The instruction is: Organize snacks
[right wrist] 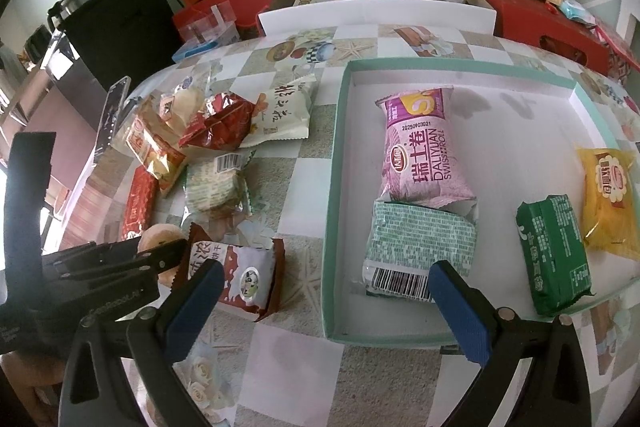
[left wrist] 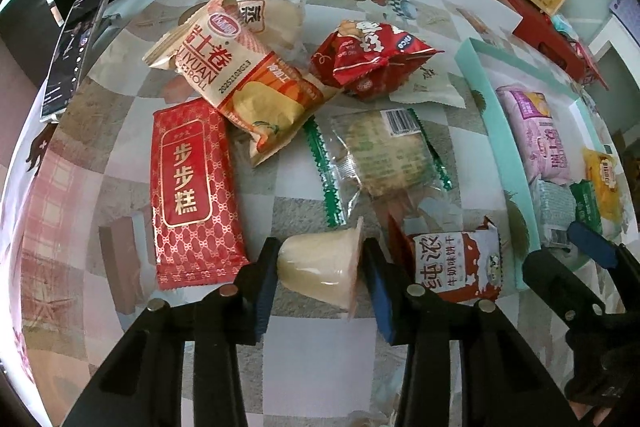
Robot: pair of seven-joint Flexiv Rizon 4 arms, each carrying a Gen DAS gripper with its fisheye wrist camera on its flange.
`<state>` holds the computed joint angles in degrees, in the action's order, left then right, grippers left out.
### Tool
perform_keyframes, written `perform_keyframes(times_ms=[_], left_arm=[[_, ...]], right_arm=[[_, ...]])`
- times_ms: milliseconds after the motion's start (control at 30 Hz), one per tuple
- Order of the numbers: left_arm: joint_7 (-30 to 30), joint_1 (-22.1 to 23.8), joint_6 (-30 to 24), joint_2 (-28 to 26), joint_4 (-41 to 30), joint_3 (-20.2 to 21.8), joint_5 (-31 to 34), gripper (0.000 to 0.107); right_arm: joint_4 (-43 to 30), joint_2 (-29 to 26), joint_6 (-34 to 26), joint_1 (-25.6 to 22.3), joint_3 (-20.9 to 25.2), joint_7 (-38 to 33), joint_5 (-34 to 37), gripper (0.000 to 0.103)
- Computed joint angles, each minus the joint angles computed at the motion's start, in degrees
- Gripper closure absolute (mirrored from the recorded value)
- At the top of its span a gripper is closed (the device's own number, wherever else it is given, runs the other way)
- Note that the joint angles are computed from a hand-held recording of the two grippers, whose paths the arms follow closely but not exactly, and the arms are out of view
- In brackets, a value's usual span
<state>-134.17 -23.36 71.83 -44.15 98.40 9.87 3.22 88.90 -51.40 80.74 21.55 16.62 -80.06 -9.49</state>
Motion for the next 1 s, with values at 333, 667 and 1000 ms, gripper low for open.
perform_keyframes(times_ms=[333, 667, 1000], left_arm=[[-2.03, -0.42, 0.42, 1.18, 1.78, 0.39, -0.28, 0.066], [-7.14, -1.98, 3.04, 3.69, 5.26, 2.75, 1.41, 0.068], [-8.94, -1.41, 3.06, 4.47, 6.89, 2.78, 1.40, 0.068]], right_arm=[[-0.34, -0.42, 0.00, -0.95, 2.15, -2.74, 0.04, 0.000], [1.47, -0.32, 3.71, 0.03, 3.62, -9.52, -2.79, 0.016], [1.72, -0.90, 1.78, 1.97, 3.24, -16.81, -5.33, 0.021]])
